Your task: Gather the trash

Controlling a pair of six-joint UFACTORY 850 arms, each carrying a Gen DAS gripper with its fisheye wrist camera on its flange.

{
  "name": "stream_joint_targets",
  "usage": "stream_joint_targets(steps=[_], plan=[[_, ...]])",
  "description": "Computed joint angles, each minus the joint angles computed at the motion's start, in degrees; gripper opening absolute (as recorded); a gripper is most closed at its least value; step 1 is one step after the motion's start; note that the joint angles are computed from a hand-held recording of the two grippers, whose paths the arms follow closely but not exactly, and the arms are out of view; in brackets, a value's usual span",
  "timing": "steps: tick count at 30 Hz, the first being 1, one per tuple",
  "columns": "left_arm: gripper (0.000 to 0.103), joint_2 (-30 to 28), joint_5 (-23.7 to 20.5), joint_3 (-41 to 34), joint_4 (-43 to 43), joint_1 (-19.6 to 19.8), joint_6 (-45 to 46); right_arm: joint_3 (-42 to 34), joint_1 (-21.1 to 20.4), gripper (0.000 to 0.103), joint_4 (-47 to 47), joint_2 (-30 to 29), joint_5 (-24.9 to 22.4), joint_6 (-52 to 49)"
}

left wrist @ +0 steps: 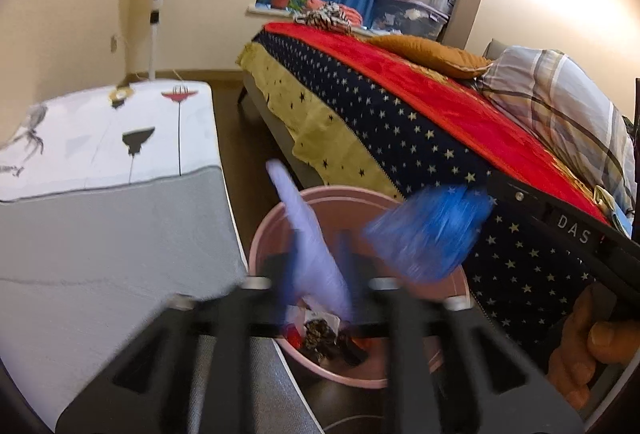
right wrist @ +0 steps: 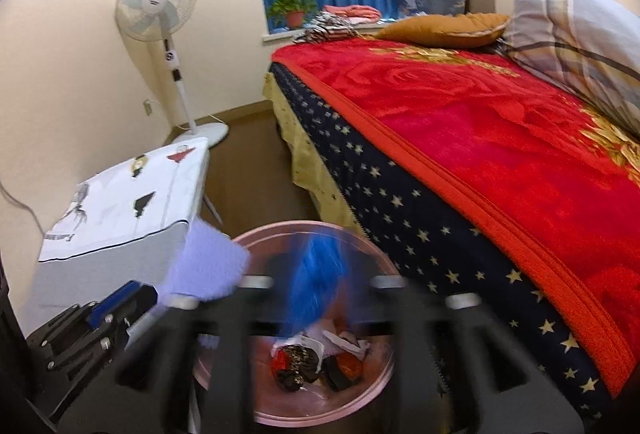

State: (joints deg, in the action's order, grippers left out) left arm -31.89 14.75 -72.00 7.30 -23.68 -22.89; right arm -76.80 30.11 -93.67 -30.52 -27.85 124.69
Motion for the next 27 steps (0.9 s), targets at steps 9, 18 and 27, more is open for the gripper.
stream_joint_targets(steps=[9,18,27], plan=[[0.059,4.1,1.7,4.8,-21.6,-0.4,21.4,1.8,0.6,0.085,-2.4,1.5,-1.0,4.2],[0.075,11.3,6.5,12.9,-40.4,-0.3,38.4,7.9,3.4,0.098,-13.7,5.9,-1.4,13.4],[0.079,21.0,12.7,23.3,-52.3,-0.9,44.9,12.3,8.7,0.098,-20.2,8.7,-3.7,17.9]])
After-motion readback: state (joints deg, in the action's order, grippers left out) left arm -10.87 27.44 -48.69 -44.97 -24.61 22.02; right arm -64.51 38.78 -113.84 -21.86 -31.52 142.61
